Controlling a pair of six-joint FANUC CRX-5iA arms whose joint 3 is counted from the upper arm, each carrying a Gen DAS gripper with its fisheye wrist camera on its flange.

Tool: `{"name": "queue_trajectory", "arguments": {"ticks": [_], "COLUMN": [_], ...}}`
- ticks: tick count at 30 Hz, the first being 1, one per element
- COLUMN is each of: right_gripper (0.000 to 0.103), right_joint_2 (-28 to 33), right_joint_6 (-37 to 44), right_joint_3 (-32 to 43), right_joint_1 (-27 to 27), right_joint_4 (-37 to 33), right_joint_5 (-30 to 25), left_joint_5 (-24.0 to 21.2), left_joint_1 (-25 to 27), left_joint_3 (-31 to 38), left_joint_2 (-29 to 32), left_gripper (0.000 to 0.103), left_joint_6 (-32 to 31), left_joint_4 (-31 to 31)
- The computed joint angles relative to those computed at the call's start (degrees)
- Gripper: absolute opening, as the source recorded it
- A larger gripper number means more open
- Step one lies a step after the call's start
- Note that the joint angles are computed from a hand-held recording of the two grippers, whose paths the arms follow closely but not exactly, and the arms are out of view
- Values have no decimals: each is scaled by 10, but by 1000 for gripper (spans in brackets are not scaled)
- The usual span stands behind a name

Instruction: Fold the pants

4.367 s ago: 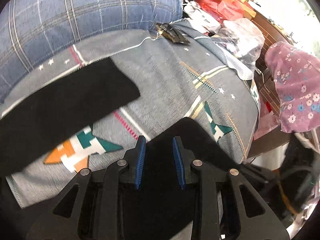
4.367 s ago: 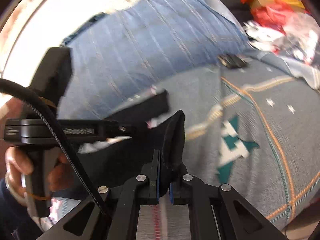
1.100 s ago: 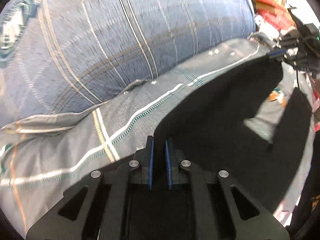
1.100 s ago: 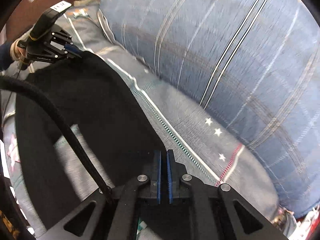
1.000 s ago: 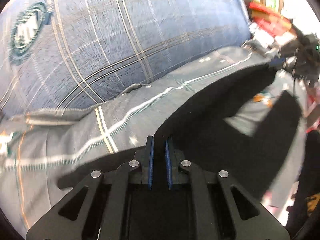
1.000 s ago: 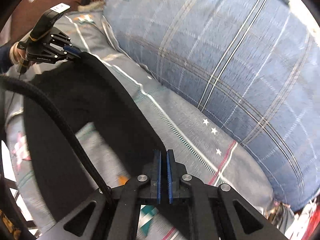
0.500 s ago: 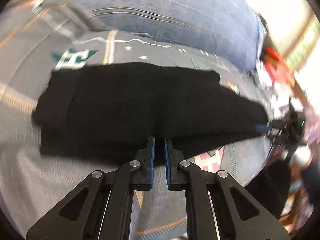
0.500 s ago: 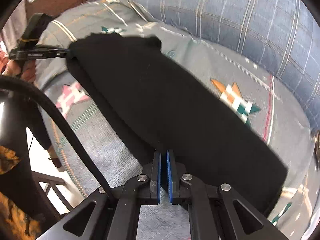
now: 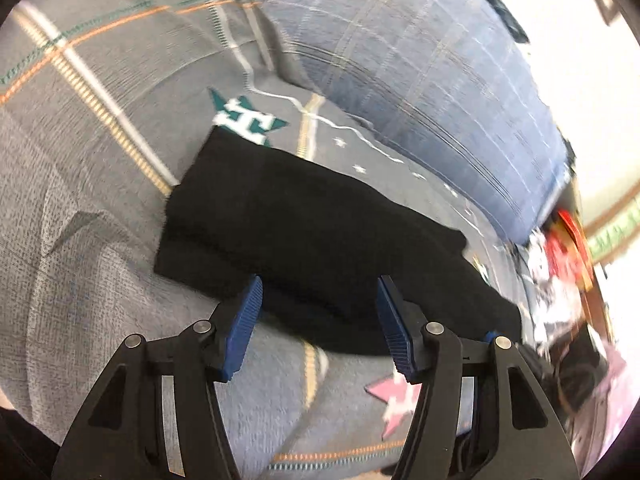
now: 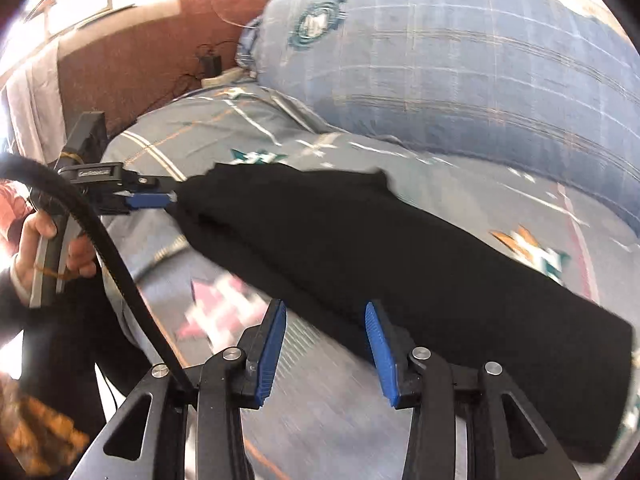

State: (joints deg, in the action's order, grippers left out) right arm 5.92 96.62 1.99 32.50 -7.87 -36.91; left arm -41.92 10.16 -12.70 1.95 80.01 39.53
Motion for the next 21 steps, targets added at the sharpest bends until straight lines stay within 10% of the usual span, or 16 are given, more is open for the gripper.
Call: {"name": "queue_trajectory", "arguments": {"ticks": [12,17,21], "right_gripper": [52,14,10], "right_joint_2": [90,111,92], "right_joint_6": [-183,-2,66], "right_joint_3": [-35,69,93], "right_joint_1": [86,60,49], "right_joint_4": [333,104,7], "right_joint_5": [121,53,22], "left_joint_5": [60,76,124], "left_joint_1": [2,-5,-10], "left_joint_3": [16,15,-26], "left_joint_2": [24,21,-17], "left_gripper": [58,25,20], "left_joint_6": [75,60,-1], "left_joint_4": [-31,-43,0]}}
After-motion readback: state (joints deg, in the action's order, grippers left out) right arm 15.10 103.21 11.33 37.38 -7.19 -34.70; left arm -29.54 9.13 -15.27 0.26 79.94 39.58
